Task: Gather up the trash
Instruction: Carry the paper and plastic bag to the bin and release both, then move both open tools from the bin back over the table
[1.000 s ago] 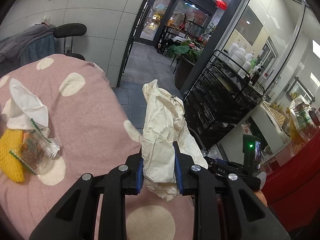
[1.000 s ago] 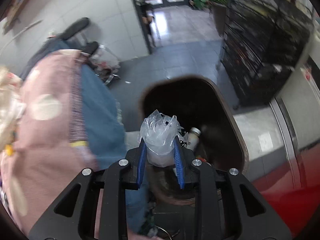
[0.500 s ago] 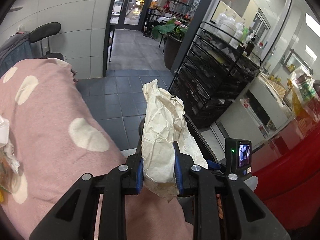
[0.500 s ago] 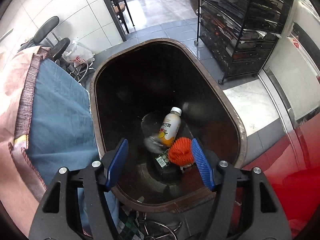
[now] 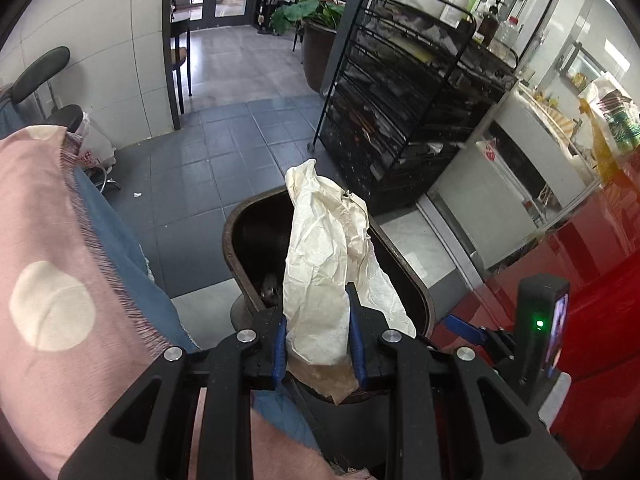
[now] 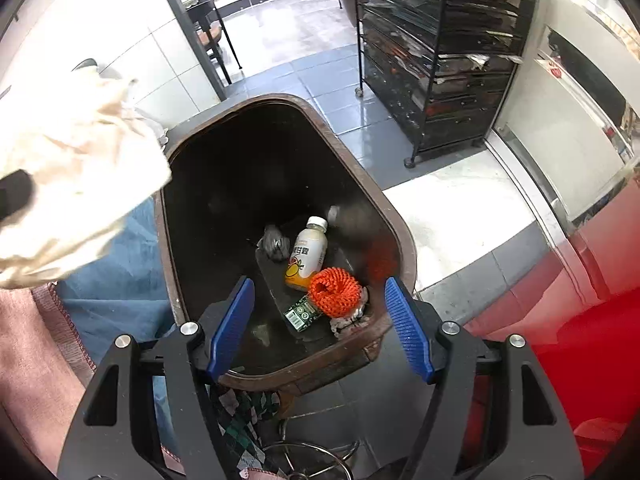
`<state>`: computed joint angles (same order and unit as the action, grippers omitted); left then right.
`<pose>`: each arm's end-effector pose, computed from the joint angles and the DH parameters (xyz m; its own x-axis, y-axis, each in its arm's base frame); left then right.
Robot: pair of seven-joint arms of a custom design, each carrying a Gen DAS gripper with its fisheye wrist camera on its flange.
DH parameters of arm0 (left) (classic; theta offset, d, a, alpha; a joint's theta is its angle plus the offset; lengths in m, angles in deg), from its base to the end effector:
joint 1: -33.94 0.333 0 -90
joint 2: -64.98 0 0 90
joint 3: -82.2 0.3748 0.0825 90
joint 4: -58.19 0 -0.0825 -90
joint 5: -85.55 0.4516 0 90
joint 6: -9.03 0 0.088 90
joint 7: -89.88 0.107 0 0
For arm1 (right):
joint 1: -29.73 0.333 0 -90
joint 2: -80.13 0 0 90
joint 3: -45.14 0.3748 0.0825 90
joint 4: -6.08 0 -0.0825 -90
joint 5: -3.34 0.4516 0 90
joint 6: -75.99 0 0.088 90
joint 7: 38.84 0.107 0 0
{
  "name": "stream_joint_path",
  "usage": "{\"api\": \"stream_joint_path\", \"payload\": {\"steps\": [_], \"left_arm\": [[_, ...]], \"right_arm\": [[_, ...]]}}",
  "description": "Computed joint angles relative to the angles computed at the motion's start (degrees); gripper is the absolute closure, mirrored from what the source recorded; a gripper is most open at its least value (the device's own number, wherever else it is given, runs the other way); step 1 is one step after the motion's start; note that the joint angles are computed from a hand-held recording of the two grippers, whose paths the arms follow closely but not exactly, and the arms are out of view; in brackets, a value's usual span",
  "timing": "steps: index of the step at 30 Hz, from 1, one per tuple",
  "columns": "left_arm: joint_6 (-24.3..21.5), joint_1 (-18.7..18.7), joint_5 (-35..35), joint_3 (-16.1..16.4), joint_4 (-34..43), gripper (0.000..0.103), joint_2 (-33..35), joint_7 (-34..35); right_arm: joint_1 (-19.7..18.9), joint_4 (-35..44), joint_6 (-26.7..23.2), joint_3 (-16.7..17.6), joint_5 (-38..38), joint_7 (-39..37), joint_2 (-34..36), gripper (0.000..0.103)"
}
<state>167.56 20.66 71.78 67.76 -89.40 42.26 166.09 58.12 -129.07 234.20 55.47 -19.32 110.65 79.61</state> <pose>0.4297 -0.2194 0.4737 -0.1156 -0.9673 0.2256 -0.8644 -0.0140 -0.5027 0.4421 0.3752 0.3847 0.0110 -0.9870 -0.1601 -0.9083 0.0571 -0.4143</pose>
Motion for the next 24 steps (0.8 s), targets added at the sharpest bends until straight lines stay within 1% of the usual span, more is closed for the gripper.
{"api": "stream_joint_path", "payload": {"steps": [2, 4, 5, 6, 7, 8, 9, 13, 16, 19, 20, 22, 24], "left_arm": [[-1.21, -0.46, -0.37, 0.21, 1.31, 0.077, 2.03, 0.45], [-2.28, 0.13, 0.61, -0.46, 2.29, 0.07, 3.54, -0.46], [-2.65, 0.38, 1.35, -0.76, 2.86, 0.063, 4.29, -0.81], [-2.88, 0.45, 1.98, -0.89, 3.14, 0.053, 4.74, -0.85], [-3.22, 0.58, 2.82, -1.07, 3.39, 0.047, 5.12, -0.87], [-3.21, 0.82, 3.68, -1.38, 3.5, 0.036, 5.29, -1.39], [-2.88, 1.21, 4.79, -1.86, 3.6, 0.03, 5.46, -2.3], [-2.27, 0.13, 4.48, -0.91, 2.67, 0.026, 4.11, -1.2], [-1.22, 0.45, 5.36, -1.28, 1.48, 0.022, 1.92, -1.25], [-0.24, 0.65, 5.72, -1.64, -0.32, 0.019, -1.53, -1.86], [0.47, 0.56, 5.71, -1.68, -1.16, 0.016, -2.95, -1.77], [1.05, 1.22, 6.26, -2.39, -2.71, 0.013, -5.79, -2.55], [1.14, 0.69, 5.19, -1.72, -4.74, 0.012, -9.33, -2.83]], "right_arm": [[-0.08, -0.33, 0.08, -0.06, 0.4, -0.14, -0.13, 0.035], [-0.07, -0.49, -0.12, -0.02, 0.93, -0.47, -0.16, 0.035], [-0.06, -0.66, -0.06, -0.01, 1.49, -0.82, -0.18, 0.035], [-0.01, -0.83, -0.06, 0.05, 1.77, -0.86, -0.31, 0.035], [-0.01, -0.96, -0.13, 0.07, 1.59, -0.57, -0.35, 0.034], [-0.04, -1.01, -0.58, 0.09, 0.96, 0.19, -0.36, 0.033], [-0.07, -0.97, -0.87, 0.09, 0.76, 0.59, -0.24, 0.032], [-0.1, -1.31, -0.82, 0.01, 1.71, -0.07, -0.22, 0.032], [-0.12, -1.32, -0.4, 0.04, 1.05, 0.53, -0.42, 0.032], [-0.07, -1.09, 0.33, 0.14, 0.5, 0.67, -0.62, 0.031], [-0.05, -1.08, 0.69, 0.19, 0.14, 0.69, -0.74, 0.03], [0.01, -0.85, 1.33, 0.34, -1.11, 1.19, -0.99, 0.026], [0.13, -0.63, 2.36, 0.51, -1.91, 1.2, -1.23, 0.025]]}}
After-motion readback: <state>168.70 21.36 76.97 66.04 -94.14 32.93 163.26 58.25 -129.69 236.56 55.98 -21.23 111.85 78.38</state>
